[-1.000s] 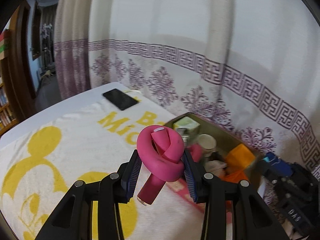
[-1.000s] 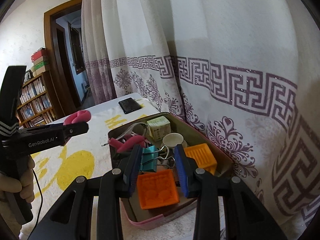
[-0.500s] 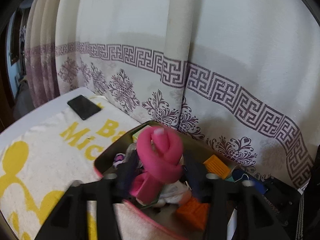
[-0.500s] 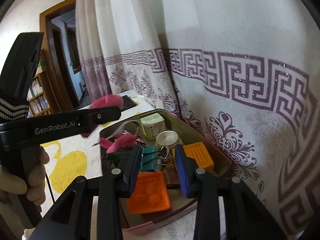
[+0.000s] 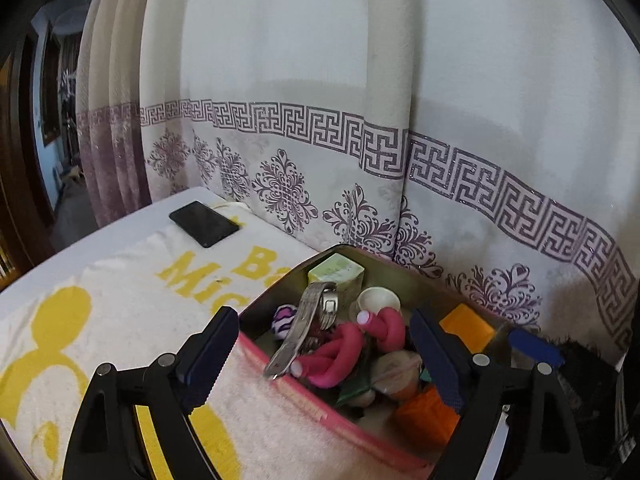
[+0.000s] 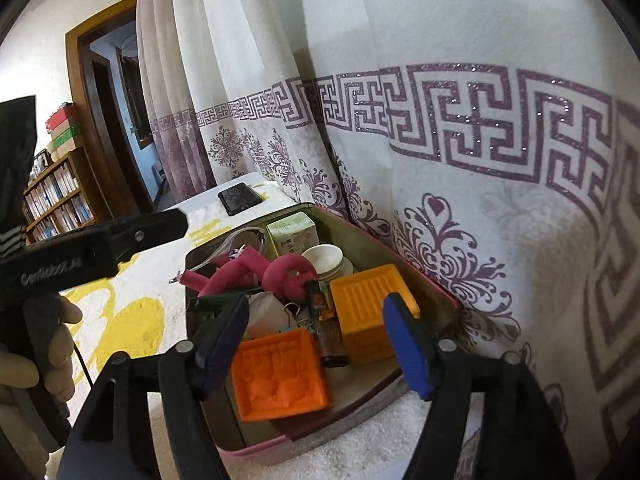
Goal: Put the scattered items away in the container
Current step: 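Open both grippers and withdraw them from the tin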
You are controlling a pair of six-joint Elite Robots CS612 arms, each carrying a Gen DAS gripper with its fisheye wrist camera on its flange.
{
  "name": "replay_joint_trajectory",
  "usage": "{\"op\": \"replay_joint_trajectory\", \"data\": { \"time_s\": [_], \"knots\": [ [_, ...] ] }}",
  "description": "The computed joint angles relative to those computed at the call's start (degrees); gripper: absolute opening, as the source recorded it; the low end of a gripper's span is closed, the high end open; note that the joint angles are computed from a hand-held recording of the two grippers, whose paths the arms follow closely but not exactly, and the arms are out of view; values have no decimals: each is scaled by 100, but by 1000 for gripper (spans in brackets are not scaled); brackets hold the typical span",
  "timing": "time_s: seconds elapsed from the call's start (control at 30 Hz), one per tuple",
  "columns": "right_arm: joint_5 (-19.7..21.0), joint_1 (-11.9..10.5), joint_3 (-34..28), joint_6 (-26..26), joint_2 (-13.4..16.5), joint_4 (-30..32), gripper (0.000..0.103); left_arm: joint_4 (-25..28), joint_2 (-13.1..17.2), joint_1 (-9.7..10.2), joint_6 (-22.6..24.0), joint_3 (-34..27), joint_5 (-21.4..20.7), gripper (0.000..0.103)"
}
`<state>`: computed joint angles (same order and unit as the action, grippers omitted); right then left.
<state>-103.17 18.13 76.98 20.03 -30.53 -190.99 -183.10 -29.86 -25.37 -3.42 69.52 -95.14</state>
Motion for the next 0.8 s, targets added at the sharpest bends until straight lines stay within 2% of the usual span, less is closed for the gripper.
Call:
{"op": "replay_joint_trajectory", "data": {
  "time_s": [0.1,0.2,0.23,0.27,0.37,0.47,0.53,0.8],
  "knots": [
    [56,31,50,-116,-45,61,80,-84,-113,-2,-27,232,157,89],
    [77,87,99,-276,-96,201,81,-261,-174,34,-199,409,125,90],
    [80,108,111,-315,-114,262,81,-291,-192,42,-274,460,145,93],
    [93,125,122,-344,-130,313,81,-315,-215,41,-386,522,210,103],
    [56,175,157,-404,-174,404,81,-513,-259,29,-524,690,371,102],
    [-100,234,216,-448,-222,430,81,-624,-317,-53,-472,847,794,102],
    [-201,270,252,-436,-254,453,82,-643,-352,-96,-384,918,930,102],
    [-497,354,422,-376,-349,406,82,-658,-488,-83,-355,1119,281,102]
  ]
}}
